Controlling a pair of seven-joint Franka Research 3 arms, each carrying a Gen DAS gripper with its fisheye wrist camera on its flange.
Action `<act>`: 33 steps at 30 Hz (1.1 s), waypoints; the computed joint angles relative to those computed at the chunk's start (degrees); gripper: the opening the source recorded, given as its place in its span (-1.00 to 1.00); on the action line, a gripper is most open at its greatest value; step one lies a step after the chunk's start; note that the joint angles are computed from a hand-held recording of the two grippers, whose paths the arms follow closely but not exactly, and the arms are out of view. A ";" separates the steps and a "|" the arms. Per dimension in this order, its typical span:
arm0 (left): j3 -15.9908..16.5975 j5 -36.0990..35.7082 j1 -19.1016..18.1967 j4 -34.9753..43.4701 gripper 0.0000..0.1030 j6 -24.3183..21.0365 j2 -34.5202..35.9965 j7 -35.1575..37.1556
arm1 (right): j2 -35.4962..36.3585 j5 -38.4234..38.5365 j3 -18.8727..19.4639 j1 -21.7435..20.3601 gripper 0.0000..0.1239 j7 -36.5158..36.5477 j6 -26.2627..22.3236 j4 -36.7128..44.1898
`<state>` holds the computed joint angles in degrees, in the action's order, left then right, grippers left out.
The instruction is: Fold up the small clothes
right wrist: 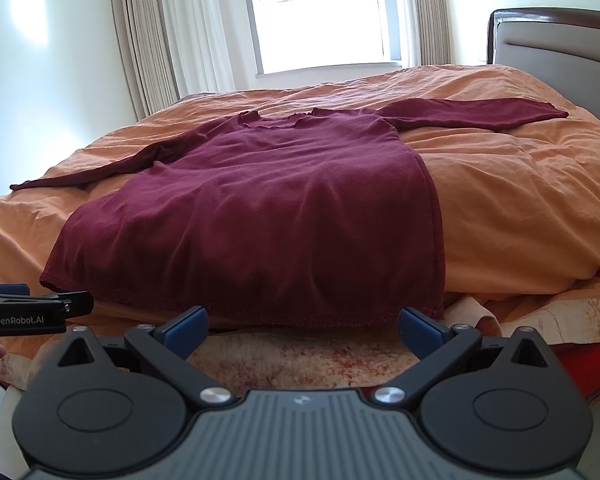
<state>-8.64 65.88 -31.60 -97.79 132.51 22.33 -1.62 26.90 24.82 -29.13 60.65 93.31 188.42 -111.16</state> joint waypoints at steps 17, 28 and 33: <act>0.63 -2.86 1.06 2.99 0.99 1.30 1.63 5.36 | -0.10 -1.60 10.27 -10.67 0.66 1.56 0.49 3.02; 2.56 -5.22 1.38 12.36 0.99 2.35 5.68 13.15 | 2.23 1.05 16.56 -19.60 0.66 3.77 1.56 9.87; 4.54 -8.95 -0.03 26.97 0.99 -3.57 13.77 21.56 | 6.37 1.86 12.95 -19.89 0.66 5.57 0.57 16.74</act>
<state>-4.10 56.93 -31.62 -70.82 128.94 36.11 19.94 33.27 26.68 -16.18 40.76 98.88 188.99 -94.42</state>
